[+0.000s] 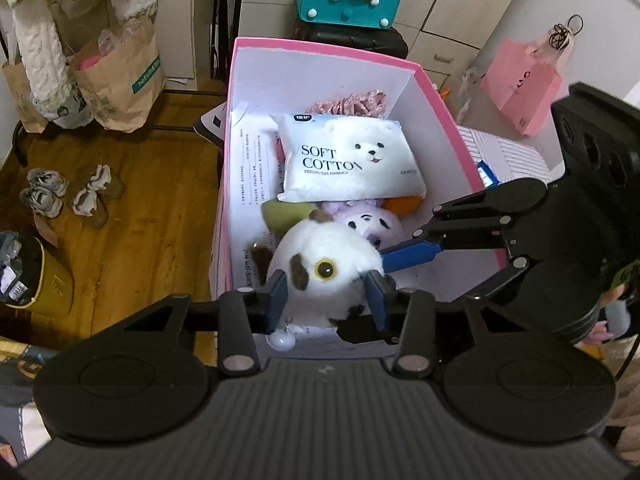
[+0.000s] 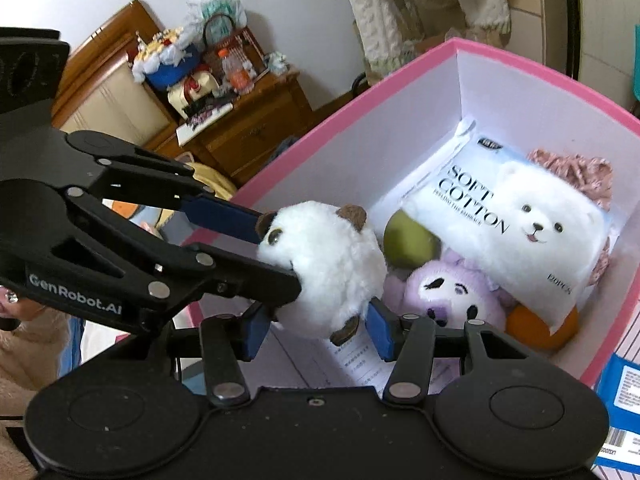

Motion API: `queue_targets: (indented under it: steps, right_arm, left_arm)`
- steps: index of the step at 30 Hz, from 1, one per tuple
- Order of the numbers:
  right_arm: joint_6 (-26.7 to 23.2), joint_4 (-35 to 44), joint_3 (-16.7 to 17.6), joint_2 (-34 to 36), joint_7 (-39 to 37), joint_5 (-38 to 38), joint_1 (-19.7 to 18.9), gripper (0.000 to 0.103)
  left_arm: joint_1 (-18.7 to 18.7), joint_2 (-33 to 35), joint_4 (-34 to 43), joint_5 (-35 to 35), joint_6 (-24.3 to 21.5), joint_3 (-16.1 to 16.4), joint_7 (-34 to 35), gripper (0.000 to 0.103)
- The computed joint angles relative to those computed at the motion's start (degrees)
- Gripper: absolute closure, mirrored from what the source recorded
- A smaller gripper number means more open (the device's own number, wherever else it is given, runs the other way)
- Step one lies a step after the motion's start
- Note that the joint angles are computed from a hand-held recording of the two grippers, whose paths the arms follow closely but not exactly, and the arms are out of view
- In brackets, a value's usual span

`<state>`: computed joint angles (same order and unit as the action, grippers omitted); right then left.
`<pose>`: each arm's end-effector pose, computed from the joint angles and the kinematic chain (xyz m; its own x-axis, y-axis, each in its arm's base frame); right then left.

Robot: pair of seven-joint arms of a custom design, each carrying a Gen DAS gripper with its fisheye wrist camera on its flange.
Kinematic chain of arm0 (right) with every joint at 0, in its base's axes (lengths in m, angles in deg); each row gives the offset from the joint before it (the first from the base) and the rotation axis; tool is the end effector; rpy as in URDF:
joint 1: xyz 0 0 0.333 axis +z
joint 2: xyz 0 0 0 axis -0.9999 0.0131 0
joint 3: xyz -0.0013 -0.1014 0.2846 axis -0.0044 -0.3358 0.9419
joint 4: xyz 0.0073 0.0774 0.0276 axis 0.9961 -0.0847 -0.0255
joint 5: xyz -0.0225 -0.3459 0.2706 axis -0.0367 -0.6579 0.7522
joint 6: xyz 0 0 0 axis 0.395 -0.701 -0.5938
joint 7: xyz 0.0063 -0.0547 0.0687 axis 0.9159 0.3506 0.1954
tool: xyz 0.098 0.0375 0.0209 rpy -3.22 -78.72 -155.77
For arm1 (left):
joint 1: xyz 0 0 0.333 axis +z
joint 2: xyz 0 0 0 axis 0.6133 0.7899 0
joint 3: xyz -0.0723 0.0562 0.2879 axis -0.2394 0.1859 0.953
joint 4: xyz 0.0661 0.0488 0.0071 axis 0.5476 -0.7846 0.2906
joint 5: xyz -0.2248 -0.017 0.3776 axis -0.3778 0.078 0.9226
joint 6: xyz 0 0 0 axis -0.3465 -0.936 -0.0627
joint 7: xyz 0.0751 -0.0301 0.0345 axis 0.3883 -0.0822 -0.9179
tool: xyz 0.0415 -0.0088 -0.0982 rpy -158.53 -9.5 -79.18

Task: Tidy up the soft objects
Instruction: 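Open both tools to drop the round plush into the box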

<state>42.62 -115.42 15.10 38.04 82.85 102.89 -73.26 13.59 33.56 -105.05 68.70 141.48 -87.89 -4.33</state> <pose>0.6372 0.3321 0.4363 0.7596 -0.5054 -0.4092 -0.6497 -0.5619 -0.5120 0.5765 -0.4395 0.4853 -0.1534 -0.9581 0.2419 -0.8787 0.0202 -0.4770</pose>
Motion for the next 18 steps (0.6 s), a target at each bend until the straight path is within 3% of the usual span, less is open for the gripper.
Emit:
queue_targets:
  steps: [6, 11, 14, 18]
  right_arm:
    - [-1.4, 2.8, 0.1, 2.2, 1.5, -1.8, 0.3, 0.048]
    - [-5.9, 5.7, 0.1, 4.1, 3.3, -2.9, -0.3, 0.046]
    - [-3.9, 4.1, 0.2, 2.8, 2.4, -2.9, -0.3, 0.044]
    - [-0.3, 0.0, 0.2, -0.8, -0.7, -0.7, -0.8, 0.041]
  left_arm:
    - [-0.3, 0.5, 0.4, 0.9, -0.3, 0.3, -0.7, 0.066]
    - [-1.6, -0.1, -0.1, 5.4, -0.7, 1.1, -2.8, 0.065]
    - [-2.5, -0.9, -0.7, 9.7, -0.6, 1.8, -6.0, 0.065]
    - [-2.0, -2.0, -2.0, 10.3, 1.0, 1.3, -7.5, 0.065]
